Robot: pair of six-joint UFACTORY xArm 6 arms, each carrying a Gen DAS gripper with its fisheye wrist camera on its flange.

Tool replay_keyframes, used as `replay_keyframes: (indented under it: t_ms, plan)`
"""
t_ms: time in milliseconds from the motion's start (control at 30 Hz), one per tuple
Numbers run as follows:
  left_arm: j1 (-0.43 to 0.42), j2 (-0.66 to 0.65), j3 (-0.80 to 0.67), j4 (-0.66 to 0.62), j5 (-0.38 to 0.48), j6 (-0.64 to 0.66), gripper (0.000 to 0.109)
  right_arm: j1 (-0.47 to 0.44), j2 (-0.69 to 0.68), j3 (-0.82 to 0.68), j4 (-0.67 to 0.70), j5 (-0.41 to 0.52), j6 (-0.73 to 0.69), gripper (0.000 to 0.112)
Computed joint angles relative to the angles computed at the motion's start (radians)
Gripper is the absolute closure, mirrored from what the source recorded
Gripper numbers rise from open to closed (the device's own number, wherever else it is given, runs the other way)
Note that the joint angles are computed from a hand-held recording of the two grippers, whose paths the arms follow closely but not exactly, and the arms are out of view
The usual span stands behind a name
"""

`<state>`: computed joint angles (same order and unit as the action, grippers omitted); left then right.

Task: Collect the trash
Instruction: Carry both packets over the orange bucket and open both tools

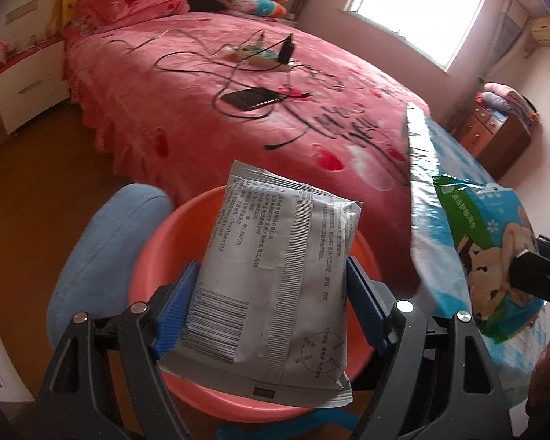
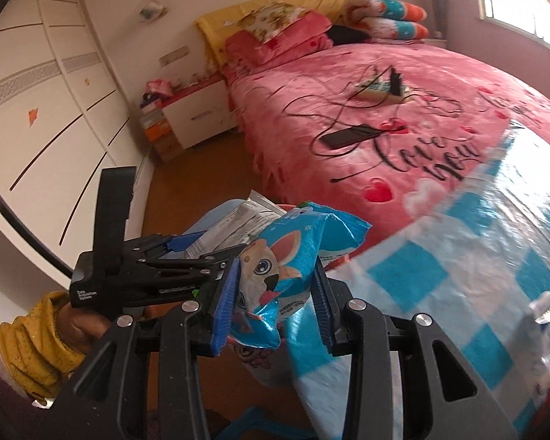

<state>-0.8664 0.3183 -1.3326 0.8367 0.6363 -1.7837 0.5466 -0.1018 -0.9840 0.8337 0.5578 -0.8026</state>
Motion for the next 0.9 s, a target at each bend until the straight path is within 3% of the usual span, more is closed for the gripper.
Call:
replay_keyframes:
  t_ms: [133, 167, 200, 300, 500, 900]
  plan:
    - [-0.005, 0.013, -0.012, -0.048, 0.093, 0.036, 0.027, 0.016, 0.051, -0.036, 0.037, 0.005, -0.025, 0.063]
    - [-0.005, 0.012, -0.008, -0.051, 0.102, 0.033, 0.025, 0.016, 0.055, -0.037, 0.038, -0.006, -0.017, 0.047]
    - [-0.005, 0.007, -0.003, -0.053, 0.111, 0.029, 0.024, 0.015, 0.054, -0.033, 0.048, -0.018, -0.008, 0.039]
    - [-0.013, 0.003, -0.001, -0.042, 0.144, 0.033, 0.024, -0.009, 0.03, -0.017, 0.099, -0.019, -0.014, 0.037]
    - [-0.019, 0.013, -0.026, -0.018, 0.147, 0.04, 0.024, -0.035, -0.054, 0.055, 0.085, -0.096, 0.017, 0.023]
    - [-0.037, 0.111, -0.177, -0.027, 0.094, 0.142, 0.023, -0.082, -0.195, 0.226, 0.052, -0.158, 0.067, 0.021]
